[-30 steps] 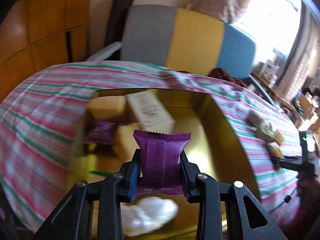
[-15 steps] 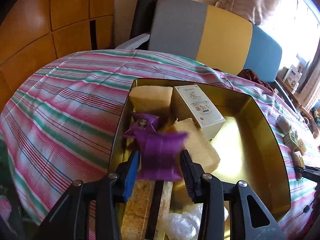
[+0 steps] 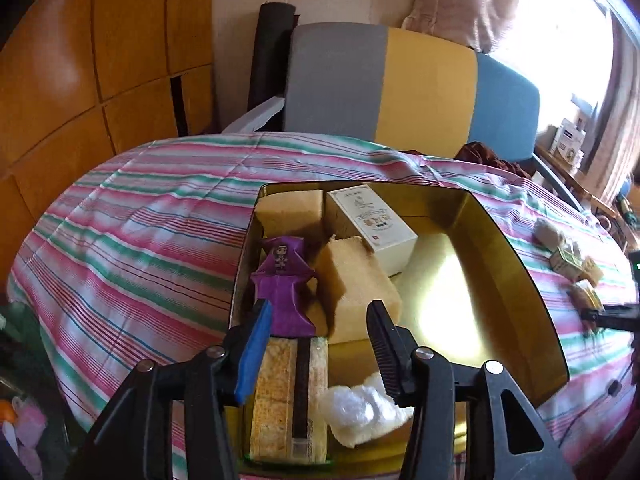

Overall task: Organize objects
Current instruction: 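Drop the purple packet into the tray with left tool while right holds WEIDAN packet, then carry the WEIDAN packet into the gold tray and open the right tool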

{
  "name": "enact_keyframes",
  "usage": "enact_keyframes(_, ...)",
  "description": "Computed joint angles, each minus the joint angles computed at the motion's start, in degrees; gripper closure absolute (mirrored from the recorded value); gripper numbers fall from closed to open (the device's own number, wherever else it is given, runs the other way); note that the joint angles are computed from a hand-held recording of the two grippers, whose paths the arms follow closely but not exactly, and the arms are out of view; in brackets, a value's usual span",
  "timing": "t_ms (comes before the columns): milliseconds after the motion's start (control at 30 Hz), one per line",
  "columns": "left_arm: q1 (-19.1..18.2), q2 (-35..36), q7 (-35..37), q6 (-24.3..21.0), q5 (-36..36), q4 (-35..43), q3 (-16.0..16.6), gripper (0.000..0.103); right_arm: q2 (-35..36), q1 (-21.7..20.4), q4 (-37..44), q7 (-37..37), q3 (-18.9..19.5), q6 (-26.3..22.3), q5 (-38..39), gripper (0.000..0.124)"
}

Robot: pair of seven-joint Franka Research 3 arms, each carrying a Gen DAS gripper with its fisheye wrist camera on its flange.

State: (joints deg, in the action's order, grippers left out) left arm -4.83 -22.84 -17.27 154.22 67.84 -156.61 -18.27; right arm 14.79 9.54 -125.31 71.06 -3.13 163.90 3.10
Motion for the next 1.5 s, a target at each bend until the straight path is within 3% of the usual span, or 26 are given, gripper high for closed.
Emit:
enact_keyframes(133,-1.0,-0.86,0.94,-0.58,-0.59,-0.49,-0.53,0.051,-4.6,-3.37,-3.38,-9.51,7.06,1.13,12.66,0.078)
enact_keyframes(233,-1.19,-1.23,0.97,-0.49,-1.04,-0.82,-0.61,0.051,-8.41,-3.14,-5.54,-18.69,10.84,1.04,24.78,0.078)
enact_keyframes(367,-1.48,-2.17,0.99,-1.46,-1.58,-1.25,-1.16,0.051,-12.28,0.3,-7.16,-27.93,12.37,-0.01,35.78,0.078)
enact_keyframes(533,-1.49,-3.26,0.42,-1.49,-1.55,-1.96,-1.41,0.049,-15.27,5.73,-8.53,-33.08,11.48,-2.65,42.91,0.078)
enact_keyframes(833,-1.29,-4.26,0.01,-1.15,-1.62,-3.04,-1.75,0.044,-15.54,11.68,-9.7,-31.05,10.33,-3.26,41.12,0.078)
enact_keyframes(1333,-0.51,-5.59,-1.41,-0.5,-1.84,-4.6,-1.91,0.042,-10.63,13.92,-8.53,-18.72,11.34,-1.86,28.31,0.077)
enact_keyframes(1500,-0.23,-7.35,-2.39,-1.58,-2.29,-5.74,-2.07,0.038,-8.21,14.29,-7.33,-13.8,11.86,-3.8,24.01,0.077)
